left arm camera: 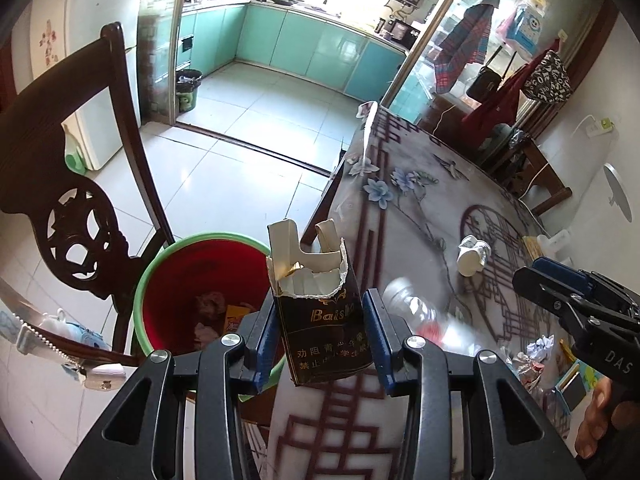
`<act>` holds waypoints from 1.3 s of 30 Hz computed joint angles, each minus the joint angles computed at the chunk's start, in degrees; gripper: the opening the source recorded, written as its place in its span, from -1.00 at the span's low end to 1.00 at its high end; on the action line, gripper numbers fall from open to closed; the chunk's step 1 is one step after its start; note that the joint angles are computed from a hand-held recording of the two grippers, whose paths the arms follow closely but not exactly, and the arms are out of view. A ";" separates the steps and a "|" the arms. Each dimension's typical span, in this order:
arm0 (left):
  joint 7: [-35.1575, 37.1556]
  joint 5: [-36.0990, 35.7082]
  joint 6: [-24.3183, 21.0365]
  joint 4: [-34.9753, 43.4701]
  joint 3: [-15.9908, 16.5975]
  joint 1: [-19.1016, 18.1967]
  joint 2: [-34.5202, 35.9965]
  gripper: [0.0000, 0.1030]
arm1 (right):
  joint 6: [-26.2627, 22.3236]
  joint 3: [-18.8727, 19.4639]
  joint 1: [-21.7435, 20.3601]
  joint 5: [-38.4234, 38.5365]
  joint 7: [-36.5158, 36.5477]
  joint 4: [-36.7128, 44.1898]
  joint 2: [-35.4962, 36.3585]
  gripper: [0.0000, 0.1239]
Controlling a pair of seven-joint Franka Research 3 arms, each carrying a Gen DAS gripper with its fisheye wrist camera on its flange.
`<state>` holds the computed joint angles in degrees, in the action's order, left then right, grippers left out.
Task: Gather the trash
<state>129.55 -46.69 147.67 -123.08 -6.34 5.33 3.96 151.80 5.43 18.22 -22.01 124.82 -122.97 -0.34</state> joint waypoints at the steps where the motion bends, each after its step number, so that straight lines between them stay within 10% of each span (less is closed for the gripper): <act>1: 0.02 -0.06 -0.19 0.22 0.10 0.13 0.33 -0.26 | -0.55 0.10 0.11 0.10 -0.36 0.60 0.67 -0.35; 5: -0.52 0.53 -0.76 0.67 0.21 0.81 1.43 -0.26 | -2.45 -0.03 0.51 6.46 -6.03 1.94 3.27 -0.31; 8: -1.68 0.99 -0.74 0.96 0.08 1.30 2.15 -0.26 | -5.60 -0.25 1.28 13.33 -12.59 3.01 7.22 0.31; 15: -2.00 1.01 0.06 1.87 -0.42 2.62 3.17 -0.26 | -14.24 -1.49 2.36 21.38 -14.34 7.32 16.72 0.26; 17: -2.62 1.40 0.19 2.21 -0.40 2.89 3.60 -0.26 | -14.42 -1.56 2.24 23.64 -15.37 7.10 17.37 -0.17; 39: -9.49 10.87 1.10 7.49 -1.94 7.95 11.18 -0.26 | -9.20 -1.28 4.89 27.00 -22.31 18.26 21.70 -0.17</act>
<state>120.06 -35.82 148.77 -115.58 -8.28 13.28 15.14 142.60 4.14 23.10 4.99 102.51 -104.71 21.35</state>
